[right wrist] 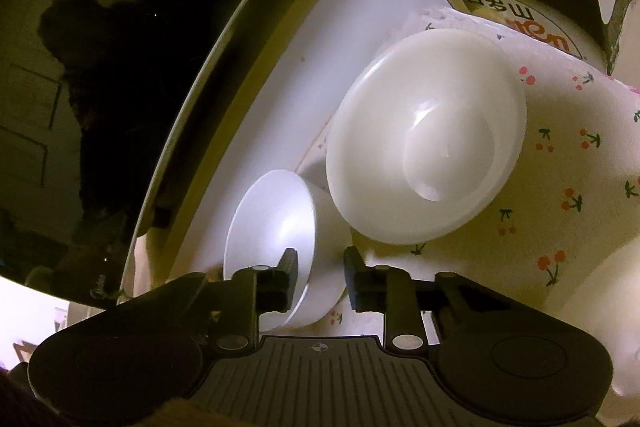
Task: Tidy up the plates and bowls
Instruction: 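Grasp the white bowl rim with left tool while right tool grasps it too, then lift the white bowl with both tools and carry it beside the plate stack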
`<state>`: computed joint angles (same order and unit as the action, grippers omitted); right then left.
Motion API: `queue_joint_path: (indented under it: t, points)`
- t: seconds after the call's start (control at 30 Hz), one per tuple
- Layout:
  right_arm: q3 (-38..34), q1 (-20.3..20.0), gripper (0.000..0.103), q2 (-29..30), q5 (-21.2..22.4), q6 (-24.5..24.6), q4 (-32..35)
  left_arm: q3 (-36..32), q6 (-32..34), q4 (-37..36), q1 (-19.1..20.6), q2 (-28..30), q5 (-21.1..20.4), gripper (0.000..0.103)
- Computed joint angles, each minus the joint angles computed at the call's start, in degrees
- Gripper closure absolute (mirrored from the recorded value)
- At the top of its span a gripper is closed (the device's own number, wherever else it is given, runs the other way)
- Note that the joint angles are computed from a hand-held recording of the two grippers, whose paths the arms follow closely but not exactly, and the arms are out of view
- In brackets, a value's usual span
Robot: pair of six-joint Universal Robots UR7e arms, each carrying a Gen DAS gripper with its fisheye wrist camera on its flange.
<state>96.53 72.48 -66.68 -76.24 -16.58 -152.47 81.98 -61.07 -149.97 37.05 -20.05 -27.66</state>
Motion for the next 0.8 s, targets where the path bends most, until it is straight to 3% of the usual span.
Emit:
queue_joint_path:
  t: [0.43, 0.8]
  points:
    - [2.2, 0.2, 0.082, -2.3, 0.9, -1.9, -0.3, 0.7, -3.1, 3.2, -1.6, -1.1, 1.4, 0.083]
    - [6.5, -0.1, 0.082, -9.0, 3.0, -3.8, 2.0, 3.3, -11.5, 10.3, -5.5, -4.6, 1.7, 0.083]
